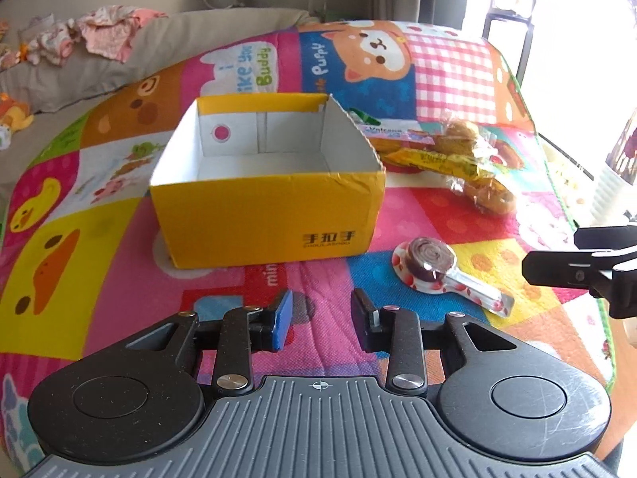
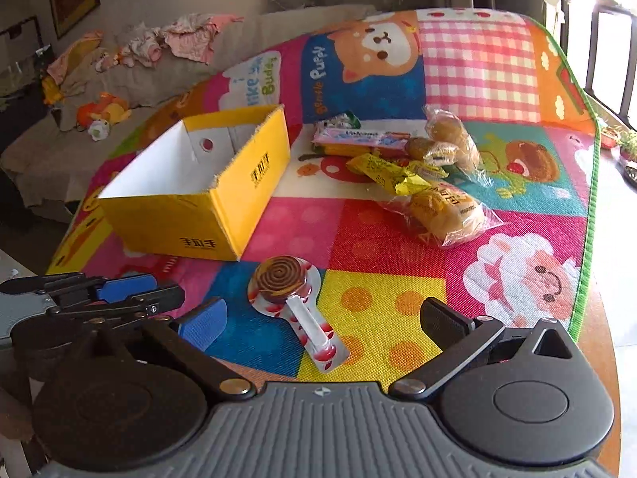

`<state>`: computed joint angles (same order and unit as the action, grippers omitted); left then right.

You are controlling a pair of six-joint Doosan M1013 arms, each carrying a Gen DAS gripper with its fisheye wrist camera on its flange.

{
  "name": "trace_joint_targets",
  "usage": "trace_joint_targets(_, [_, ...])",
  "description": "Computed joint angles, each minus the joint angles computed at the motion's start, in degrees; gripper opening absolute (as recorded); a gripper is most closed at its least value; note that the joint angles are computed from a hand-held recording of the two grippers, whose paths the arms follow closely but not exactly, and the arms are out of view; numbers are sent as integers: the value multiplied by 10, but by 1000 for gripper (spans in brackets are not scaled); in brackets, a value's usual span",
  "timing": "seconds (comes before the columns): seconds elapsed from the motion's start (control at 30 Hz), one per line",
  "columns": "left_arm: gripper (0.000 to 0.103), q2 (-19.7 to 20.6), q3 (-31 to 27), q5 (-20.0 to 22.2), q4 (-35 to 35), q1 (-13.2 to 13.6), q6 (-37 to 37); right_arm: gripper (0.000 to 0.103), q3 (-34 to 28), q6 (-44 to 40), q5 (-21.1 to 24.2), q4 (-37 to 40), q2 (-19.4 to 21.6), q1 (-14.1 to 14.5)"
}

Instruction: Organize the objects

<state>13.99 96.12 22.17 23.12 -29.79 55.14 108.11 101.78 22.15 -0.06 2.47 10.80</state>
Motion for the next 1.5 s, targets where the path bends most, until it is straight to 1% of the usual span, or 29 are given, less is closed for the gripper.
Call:
trace_joint_targets(0.03, [36,-7,2,-8,10,3,-8,103,4,-4,-4,1,-6,0])
trace_joint_targets(0.07, [36,-12,2,-14,37,5,-31,103,6,4,-8,-14,-12,1])
trace_joint_targets(0.13, [37,-16,-4,-26,90,14,-74,103,9,34,-17,-58,-19,5])
trace_joint_targets(0.17, [38,-15,-9,-26,131,17,-111,103,11,53,-24,-86,-22,7])
trace_joint_targets(0.2, [39,-10,-21,-12,198,19,-173,103,12,68,-31,-110,-23,8])
trace_joint_targets(0.23, [36,-3,-33,2,234,23,-208,103,13,82,-39,-129,-25,10])
trace_joint_targets(0.27, [36,5,-45,17,242,27,-214,103,13,88,-48,-139,-25,9])
trace_joint_targets(0.3, [36,17,-64,39,219,34,-189,103,14,87,-57,-136,-26,8])
trace_joint_targets(0.33, [36,30,-83,61,180,41,-152,103,15,73,-64,-121,-26,5])
trace_joint_targets(0.4, [36,54,-114,89,95,57,-85,103,10,17,-69,-66,-24,-2])
trace_joint_targets(0.43, [36,63,-125,100,52,65,-54,103,8,0,-69,-53,-22,-5])
trace_joint_targets(0.5, [36,77,-139,115,-14,76,-10,103,3,4,-68,-66,-18,-7])
trace_joint_targets(0.53, [36,82,-143,119,-29,79,0,103,0,11,-63,-75,-15,-7])
trace_joint_targets(0.6, [36,86,-143,120,-47,81,21,103,-7,-12,-50,-53,-11,-13])
trace_joint_targets(0.67, [36,89,-141,111,-76,85,58,103,-20,-18,-33,-54,-5,-17])
trace_joint_targets(0.73, [36,91,-139,100,-124,91,104,103,-33,-16,-24,-66,3,-19])
trace_joint_targets(0.8, [36,91,-136,91,-150,95,119,103,-54,-22,-16,-71,15,-23])
trace_joint_targets(0.83, [29,91,-135,89,-154,96,121,103,-64,-27,-13,-71,22,-25])
trace_joint_targets(0.87, [22,91,-136,90,-150,96,116,103,-76,-27,-10,-77,31,-27])
trace_joint_targets(0.93, [17,92,-138,96,-165,97,123,103,-107,-13,4,-96,54,-28])
trace_joint_targets(1.0, [14,93,-139,94,-188,100,136,103,-147,-45,26,-45,84,-36])
trace_joint_targets(1.1, [12,93,-139,93,-204,102,144,103,-218,-82,75,48,137,-49])
trace_joint_targets(1.13, [13,93,-138,91,-208,102,147,103,-241,-84,90,64,156,-51])
trace_joint_targets(1.3, [13,95,-138,86,-236,106,171,103,-364,-48,155,97,256,-58])
trace_joint_targets(1.37, [13,96,-139,85,-241,107,175,103,-413,4,184,91,293,-59])
trace_joint_targets(1.43, [13,97,-140,86,-242,107,174,103,-456,17,213,114,327,-63])
trace_joint_targets(1.5, [13,99,-141,88,-244,108,172,103,-500,46,249,89,359,-59])
